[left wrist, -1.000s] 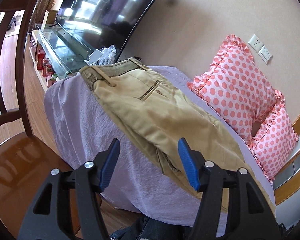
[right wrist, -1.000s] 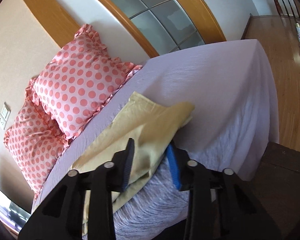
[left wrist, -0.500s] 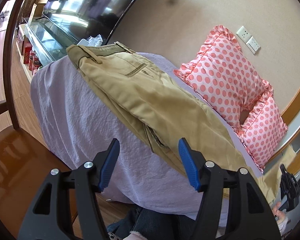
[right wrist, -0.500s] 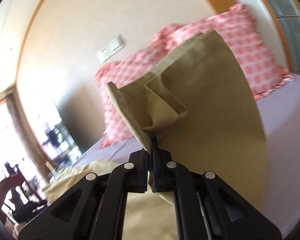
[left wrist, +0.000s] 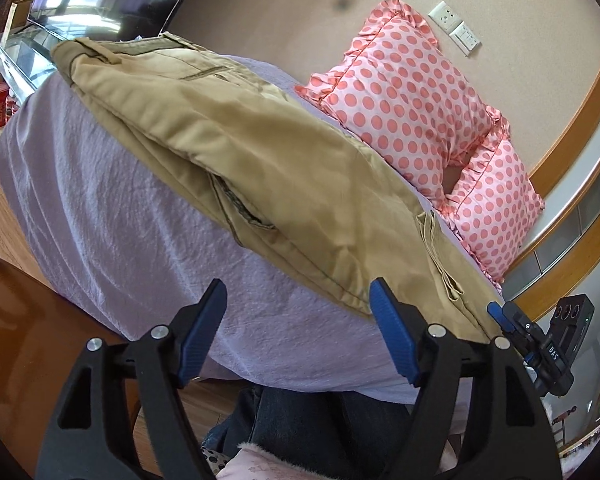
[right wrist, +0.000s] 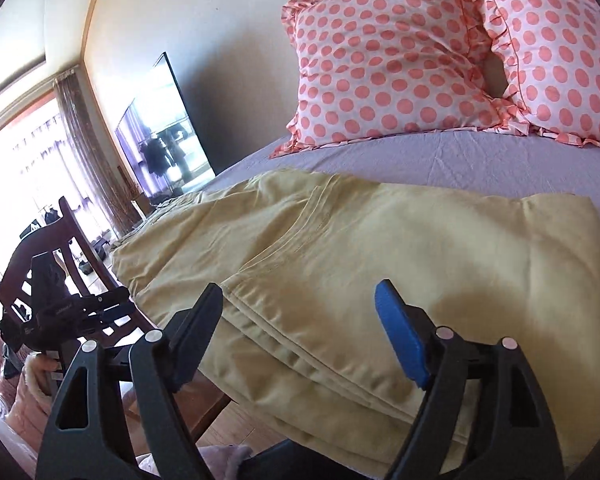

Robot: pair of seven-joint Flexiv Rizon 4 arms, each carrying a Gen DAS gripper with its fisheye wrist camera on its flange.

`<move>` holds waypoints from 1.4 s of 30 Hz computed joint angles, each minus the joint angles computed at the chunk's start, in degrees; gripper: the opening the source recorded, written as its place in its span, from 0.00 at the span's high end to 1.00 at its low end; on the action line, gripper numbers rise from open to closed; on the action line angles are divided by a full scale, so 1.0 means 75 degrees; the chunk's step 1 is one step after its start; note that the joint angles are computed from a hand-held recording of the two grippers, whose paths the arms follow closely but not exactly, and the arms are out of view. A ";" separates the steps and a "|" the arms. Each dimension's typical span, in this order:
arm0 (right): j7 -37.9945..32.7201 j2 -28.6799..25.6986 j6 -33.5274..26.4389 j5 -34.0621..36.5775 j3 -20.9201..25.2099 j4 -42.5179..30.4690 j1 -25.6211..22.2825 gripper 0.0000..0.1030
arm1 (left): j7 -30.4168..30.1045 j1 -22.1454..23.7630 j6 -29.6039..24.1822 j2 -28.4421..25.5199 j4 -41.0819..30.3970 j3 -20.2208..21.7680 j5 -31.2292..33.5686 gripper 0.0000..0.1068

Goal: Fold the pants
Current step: 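Fold the hem over toward the waistband with the right tool, then open it, then fold the held waistband over the folded trousers with the left tool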

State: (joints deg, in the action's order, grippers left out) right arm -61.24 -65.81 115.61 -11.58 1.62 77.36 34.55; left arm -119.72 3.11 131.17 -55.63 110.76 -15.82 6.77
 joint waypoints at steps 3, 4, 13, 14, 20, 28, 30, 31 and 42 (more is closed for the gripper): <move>0.0140 -0.0151 -0.0129 -0.0085 0.0175 -0.0206 -0.0114 0.22 | -0.0067 0.0137 -0.0152 -0.0121 -0.0231 -0.0177 0.0108 0.31; 0.0182 -0.0190 -0.0135 -0.0155 0.0252 -0.0241 -0.0171 0.22 | -0.0099 0.0176 -0.0173 -0.0135 -0.0280 -0.0215 0.0121 0.31; 0.0387 -0.0326 -0.0044 -0.0362 0.0335 -0.0309 -0.0274 0.22 | -0.0737 0.0917 -0.0252 -0.0026 -0.0403 -0.0637 0.0411 0.25; 0.0405 -0.0331 -0.0022 -0.0367 0.0336 -0.0301 -0.0285 0.22 | -0.0935 0.1269 -0.0340 -0.0111 -0.0417 -0.0941 0.0739 0.25; 0.0453 -0.0354 0.0131 -0.0427 0.0332 -0.0242 -0.0322 0.22 | -0.1357 0.0847 0.0149 0.0317 -0.0141 -0.0210 0.0009 0.26; 0.0454 -0.0311 0.0420 -0.0376 0.0285 -0.0077 -0.0338 0.22 | -0.1508 0.0868 -0.0673 0.0578 -0.0420 0.0246 -0.0870 0.26; 0.0435 -0.0280 0.0564 -0.0261 0.0239 0.0010 -0.0320 0.22 | -0.1527 0.0603 -0.0708 0.0628 -0.0453 0.0656 -0.1411 0.26; 0.0421 -0.0249 0.0631 -0.0155 0.0188 0.0069 -0.0292 0.22 | -0.1834 0.0276 -0.0846 0.0668 -0.0556 0.1166 -0.1513 0.27; -0.0161 0.0169 0.1706 0.2113 -0.0577 0.0805 0.0209 0.18 | 0.2312 -0.3426 -0.3044 0.0957 -0.2297 0.3935 -0.4447 0.92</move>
State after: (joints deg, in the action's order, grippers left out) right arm -62.45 -64.54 128.41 4.27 -2.71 83.40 36.12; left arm -102.38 -22.58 108.34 -48.45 93.53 13.69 -26.59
